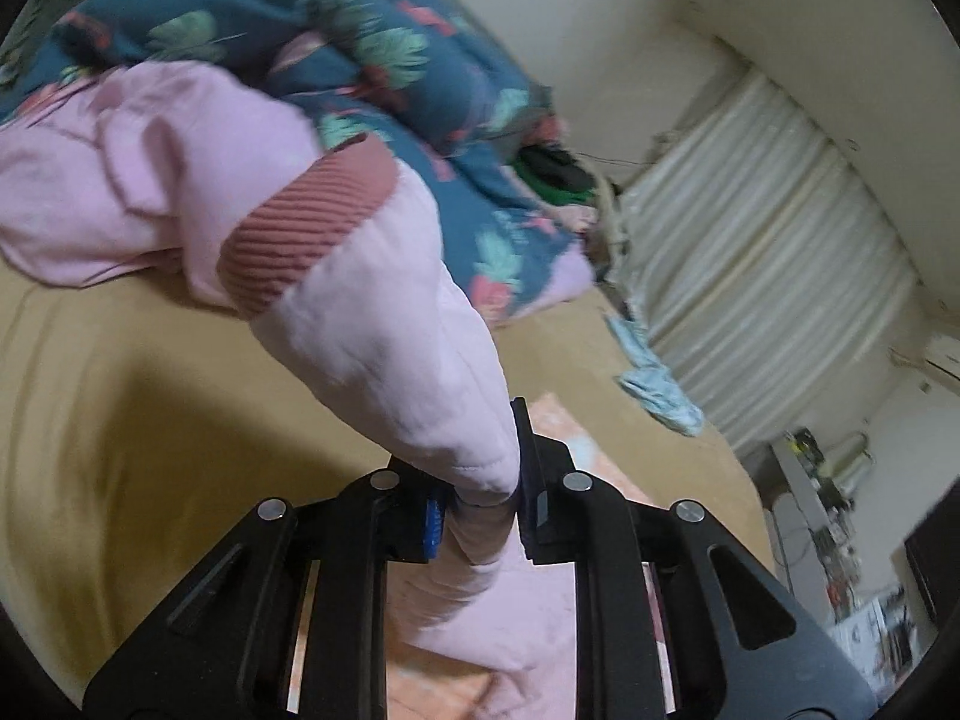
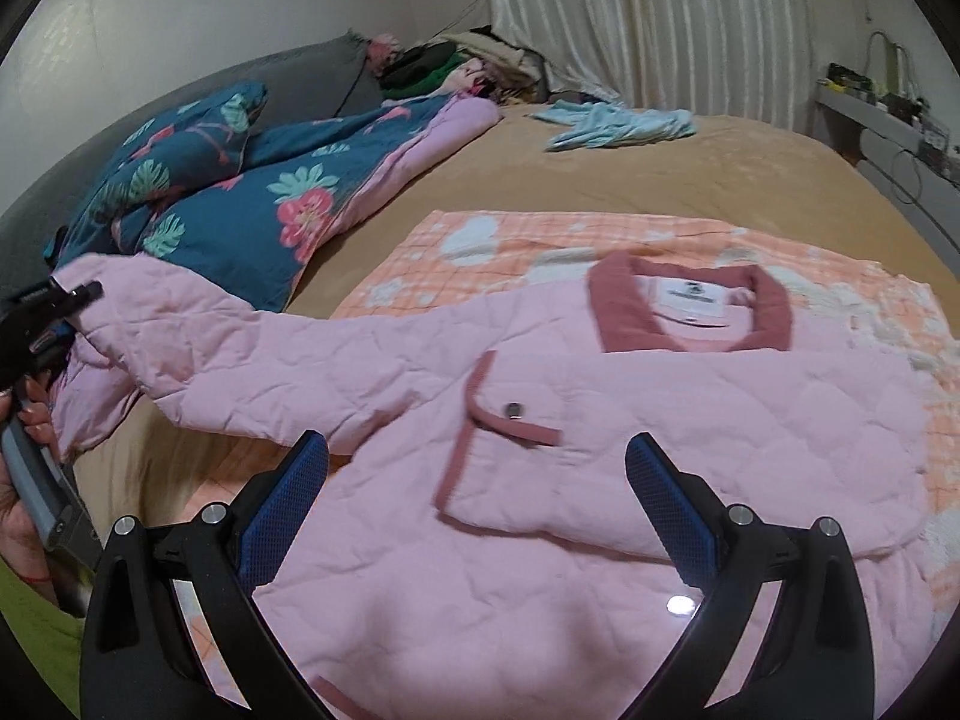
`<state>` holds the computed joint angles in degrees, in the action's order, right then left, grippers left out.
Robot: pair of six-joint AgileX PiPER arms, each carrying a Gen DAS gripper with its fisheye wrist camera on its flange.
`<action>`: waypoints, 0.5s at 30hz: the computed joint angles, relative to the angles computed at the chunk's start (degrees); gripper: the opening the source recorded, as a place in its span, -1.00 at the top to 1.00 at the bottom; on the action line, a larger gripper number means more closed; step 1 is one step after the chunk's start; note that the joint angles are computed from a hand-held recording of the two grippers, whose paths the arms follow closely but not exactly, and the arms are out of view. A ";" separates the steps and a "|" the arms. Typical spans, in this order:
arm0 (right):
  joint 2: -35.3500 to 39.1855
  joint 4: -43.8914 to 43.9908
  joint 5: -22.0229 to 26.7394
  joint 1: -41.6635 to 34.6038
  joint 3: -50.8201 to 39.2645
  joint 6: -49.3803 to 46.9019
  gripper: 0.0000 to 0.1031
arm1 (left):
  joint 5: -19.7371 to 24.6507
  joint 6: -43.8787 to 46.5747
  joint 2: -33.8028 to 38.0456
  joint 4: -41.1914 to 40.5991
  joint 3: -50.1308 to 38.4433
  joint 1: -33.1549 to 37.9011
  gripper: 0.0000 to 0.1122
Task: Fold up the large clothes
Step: 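Close the left tool on the sleeve cuff and lift it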
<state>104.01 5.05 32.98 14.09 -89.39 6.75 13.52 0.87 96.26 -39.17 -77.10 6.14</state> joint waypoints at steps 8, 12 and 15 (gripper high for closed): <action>-7.25 1.67 -3.13 -5.06 9.52 -2.48 -0.91 | -1.82 -1.31 -2.37 3.43 -1.56 -8.93 0.81; -10.31 3.31 -4.96 -7.46 14.23 -3.92 -0.91 | -2.46 -3.37 -2.57 6.65 -3.05 -12.24 0.81; -12.89 5.45 -6.82 -9.64 18.57 -5.91 -0.91 | -3.30 -3.04 -2.97 6.74 -3.31 -14.45 0.81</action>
<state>91.12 10.50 26.16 4.45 -70.83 0.84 10.23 -2.16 93.28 -32.43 -80.41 -8.31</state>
